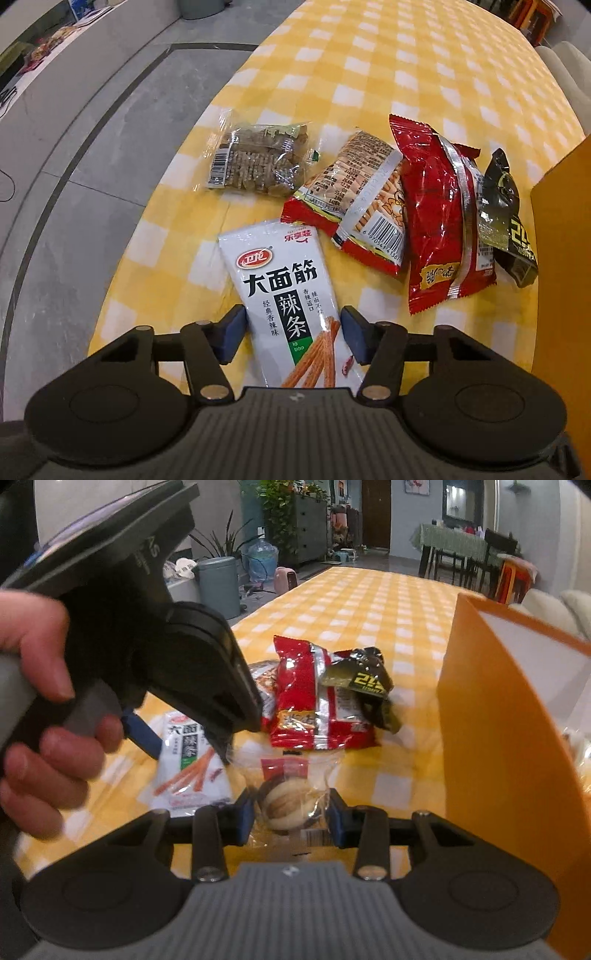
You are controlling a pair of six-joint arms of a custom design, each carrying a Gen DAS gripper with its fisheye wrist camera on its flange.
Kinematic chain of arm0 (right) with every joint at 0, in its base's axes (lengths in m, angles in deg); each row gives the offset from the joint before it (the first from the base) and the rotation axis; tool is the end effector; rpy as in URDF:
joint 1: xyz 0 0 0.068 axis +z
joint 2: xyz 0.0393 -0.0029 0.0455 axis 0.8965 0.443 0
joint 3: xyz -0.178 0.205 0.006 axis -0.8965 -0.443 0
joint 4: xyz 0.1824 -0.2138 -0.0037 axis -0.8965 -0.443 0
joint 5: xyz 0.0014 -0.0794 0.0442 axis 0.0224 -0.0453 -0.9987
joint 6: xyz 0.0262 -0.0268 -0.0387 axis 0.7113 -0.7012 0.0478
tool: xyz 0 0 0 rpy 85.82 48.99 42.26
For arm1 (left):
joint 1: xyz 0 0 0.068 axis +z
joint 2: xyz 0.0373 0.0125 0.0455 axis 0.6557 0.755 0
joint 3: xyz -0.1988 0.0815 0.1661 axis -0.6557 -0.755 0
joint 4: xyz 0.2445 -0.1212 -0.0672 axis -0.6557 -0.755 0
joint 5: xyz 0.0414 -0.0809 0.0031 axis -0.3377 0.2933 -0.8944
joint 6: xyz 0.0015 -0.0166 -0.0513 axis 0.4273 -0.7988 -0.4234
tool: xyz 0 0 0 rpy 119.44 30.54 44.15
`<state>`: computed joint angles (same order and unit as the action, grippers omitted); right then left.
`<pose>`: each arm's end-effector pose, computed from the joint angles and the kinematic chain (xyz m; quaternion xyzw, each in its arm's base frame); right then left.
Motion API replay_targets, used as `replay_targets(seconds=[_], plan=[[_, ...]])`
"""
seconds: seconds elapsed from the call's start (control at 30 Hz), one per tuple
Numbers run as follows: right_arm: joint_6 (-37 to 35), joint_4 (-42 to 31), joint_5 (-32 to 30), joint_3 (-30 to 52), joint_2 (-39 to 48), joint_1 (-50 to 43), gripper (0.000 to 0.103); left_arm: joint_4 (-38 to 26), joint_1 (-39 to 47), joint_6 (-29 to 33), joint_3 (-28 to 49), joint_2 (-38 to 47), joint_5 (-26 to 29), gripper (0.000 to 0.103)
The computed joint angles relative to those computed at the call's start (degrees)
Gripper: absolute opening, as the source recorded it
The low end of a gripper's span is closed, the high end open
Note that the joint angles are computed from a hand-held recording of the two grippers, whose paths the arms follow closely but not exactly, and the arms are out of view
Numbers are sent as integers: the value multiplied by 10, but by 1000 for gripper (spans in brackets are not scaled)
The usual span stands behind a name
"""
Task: Organize snacks
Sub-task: 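Carry the egg bag into the box and open the right tool while the left lifts the spicy-strip bag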
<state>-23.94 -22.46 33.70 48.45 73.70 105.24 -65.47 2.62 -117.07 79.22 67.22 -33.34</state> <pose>0.2109 0.1749 0.1714 -0.1394 0.9064 0.0872 0.3891 0.3076 -0.2322 0.2478 -0.1284 0.9799 0.0276 0.1498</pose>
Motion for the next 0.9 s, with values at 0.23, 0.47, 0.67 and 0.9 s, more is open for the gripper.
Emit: replay_targets(seconds=[0.23, 0.47, 0.67, 0.9], plan=[[-18, 0, 12, -7, -17, -2, 38, 9, 5, 10, -13, -17, -3, 58], [10, -12, -26, -1, -48, -20, 39, -5, 10, -2, -23, -63, -17, 57], [28, -38, -31, 6, -111, -22, 38, -5, 12, -12, -40, -112, 0, 57], [41, -95, -65, 33, -205, -60, 38, -13, -16, -29, -43, -175, 10, 57]])
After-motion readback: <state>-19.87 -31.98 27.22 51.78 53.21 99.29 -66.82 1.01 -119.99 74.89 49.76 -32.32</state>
